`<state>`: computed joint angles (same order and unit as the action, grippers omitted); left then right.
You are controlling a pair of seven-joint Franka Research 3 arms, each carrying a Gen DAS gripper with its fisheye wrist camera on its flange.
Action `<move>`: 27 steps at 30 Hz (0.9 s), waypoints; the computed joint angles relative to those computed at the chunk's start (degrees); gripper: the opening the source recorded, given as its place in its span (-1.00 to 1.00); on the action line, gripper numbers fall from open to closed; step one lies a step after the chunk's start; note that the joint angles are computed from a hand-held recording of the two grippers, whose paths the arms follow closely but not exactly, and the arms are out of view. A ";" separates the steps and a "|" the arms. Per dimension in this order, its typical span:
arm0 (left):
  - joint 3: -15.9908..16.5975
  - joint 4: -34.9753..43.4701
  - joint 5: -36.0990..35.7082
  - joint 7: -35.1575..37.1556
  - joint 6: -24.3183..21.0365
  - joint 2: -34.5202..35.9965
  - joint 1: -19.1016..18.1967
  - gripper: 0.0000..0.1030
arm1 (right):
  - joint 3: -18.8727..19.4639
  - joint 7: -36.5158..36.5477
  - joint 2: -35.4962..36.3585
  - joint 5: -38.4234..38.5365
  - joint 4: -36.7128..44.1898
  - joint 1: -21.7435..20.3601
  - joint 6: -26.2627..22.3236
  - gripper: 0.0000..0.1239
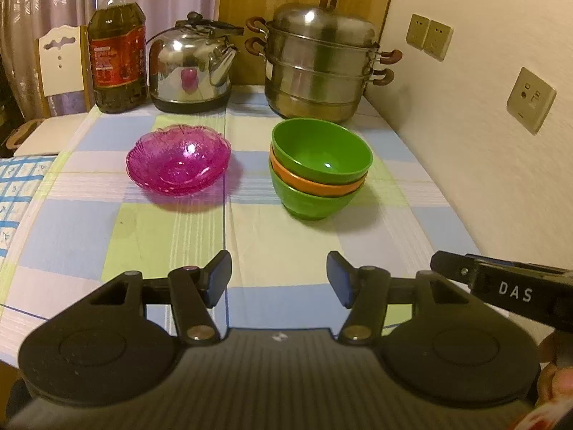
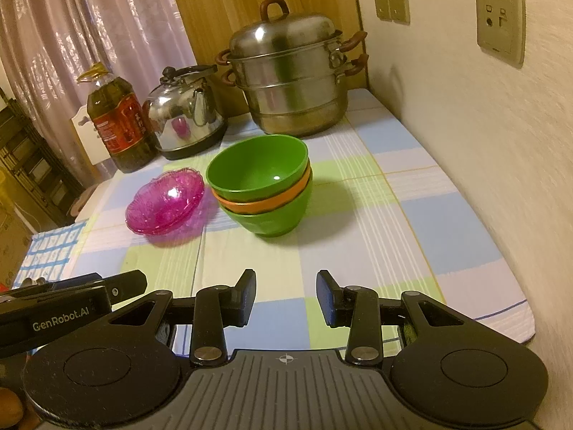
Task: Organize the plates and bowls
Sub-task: 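Open both tools and withdraw them from the bowl stack, then close both tools on the rim of the bowl stack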
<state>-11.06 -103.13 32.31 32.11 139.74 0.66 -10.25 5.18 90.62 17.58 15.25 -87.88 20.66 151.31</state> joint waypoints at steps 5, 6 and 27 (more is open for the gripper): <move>-0.10 -0.07 -0.12 0.08 -0.63 0.02 -0.13 0.09 | 0.00 -0.08 0.00 0.06 0.00 -0.02 -0.05 -0.39; -0.11 -0.06 0.04 -0.05 -0.73 0.02 -0.16 0.08 | 0.00 -0.08 0.03 0.08 0.04 -0.03 -0.16 -0.39; 0.06 -0.13 -2.01 1.39 -0.09 0.26 0.07 0.08 | 0.08 -0.12 -0.27 0.42 -1.04 0.05 0.19 -0.39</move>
<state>-11.00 -103.26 30.30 33.51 139.65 0.91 -10.17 5.26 90.50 17.31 15.67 -88.92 20.71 151.50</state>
